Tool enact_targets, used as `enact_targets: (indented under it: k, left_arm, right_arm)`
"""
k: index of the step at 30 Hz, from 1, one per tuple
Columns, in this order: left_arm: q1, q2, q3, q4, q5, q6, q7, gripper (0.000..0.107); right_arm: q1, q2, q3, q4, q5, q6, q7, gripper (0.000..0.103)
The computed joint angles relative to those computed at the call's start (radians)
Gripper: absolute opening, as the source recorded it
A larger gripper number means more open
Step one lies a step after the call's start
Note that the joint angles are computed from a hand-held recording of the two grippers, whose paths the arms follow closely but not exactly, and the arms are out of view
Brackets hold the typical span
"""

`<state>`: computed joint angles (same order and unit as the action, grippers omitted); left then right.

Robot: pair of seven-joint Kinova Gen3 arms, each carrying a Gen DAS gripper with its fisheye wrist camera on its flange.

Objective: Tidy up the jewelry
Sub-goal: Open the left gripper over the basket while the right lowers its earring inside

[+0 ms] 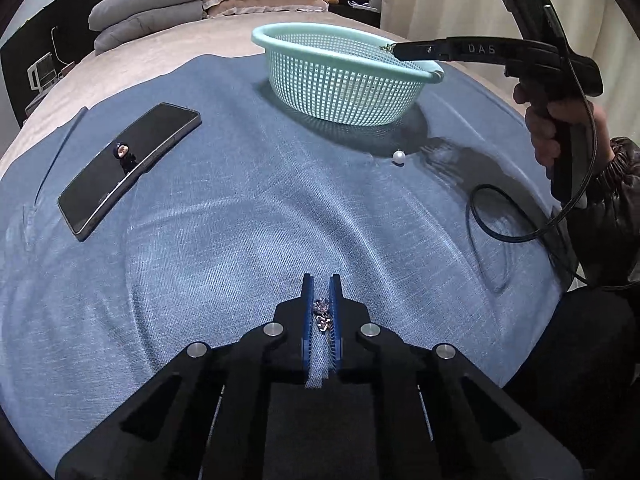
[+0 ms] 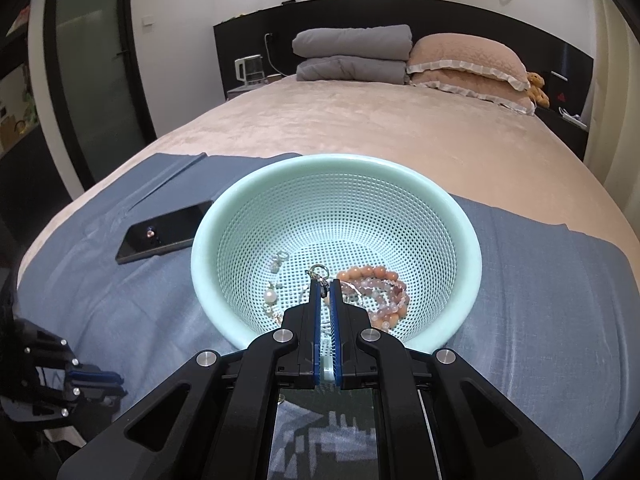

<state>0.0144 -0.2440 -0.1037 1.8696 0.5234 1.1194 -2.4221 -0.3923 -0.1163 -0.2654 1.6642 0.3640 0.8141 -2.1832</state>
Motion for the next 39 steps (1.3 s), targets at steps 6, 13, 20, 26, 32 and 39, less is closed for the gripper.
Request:
enact_targets:
  k: [6,13,20,26,32,39]
  left_arm:
    - [0.01,-0.022,0.003,-0.054,-0.007,-0.018,-0.003,0.008]
    - [0.045,0.007,-0.009,-0.178,0.077,-0.071,-0.025,0.008]
    - [0.073,0.144,0.078,-0.291,0.158,-0.154,0.013,0.008]
    - [0.07,0.234,0.144,-0.338,0.104,-0.177,0.142,0.008]
    - [0.046,0.235,0.147,-0.324,0.125,-0.166,0.141,0.019]
    - [0.031,0.202,0.13,-0.282,0.166,-0.122,0.069,0.028]
  right_arm:
    - [0.004,-0.009,-0.001,0.01,0.002,-0.01,-0.011,0.004]
    - [0.011,-0.013,-0.014,0.014,0.025,-0.021,-0.031,0.004]
    - [0.002,0.004,-0.02,0.021,0.059,-0.008,-0.066,0.004]
    - [0.003,0.001,0.004,0.038,0.035,-0.026,-0.058,0.006]
    - [0.022,-0.012,0.015,0.06,0.005,-0.054,-0.053,0.007]
    - [0.046,-0.036,-0.001,0.082,0.02,-0.062,-0.08,0.007]
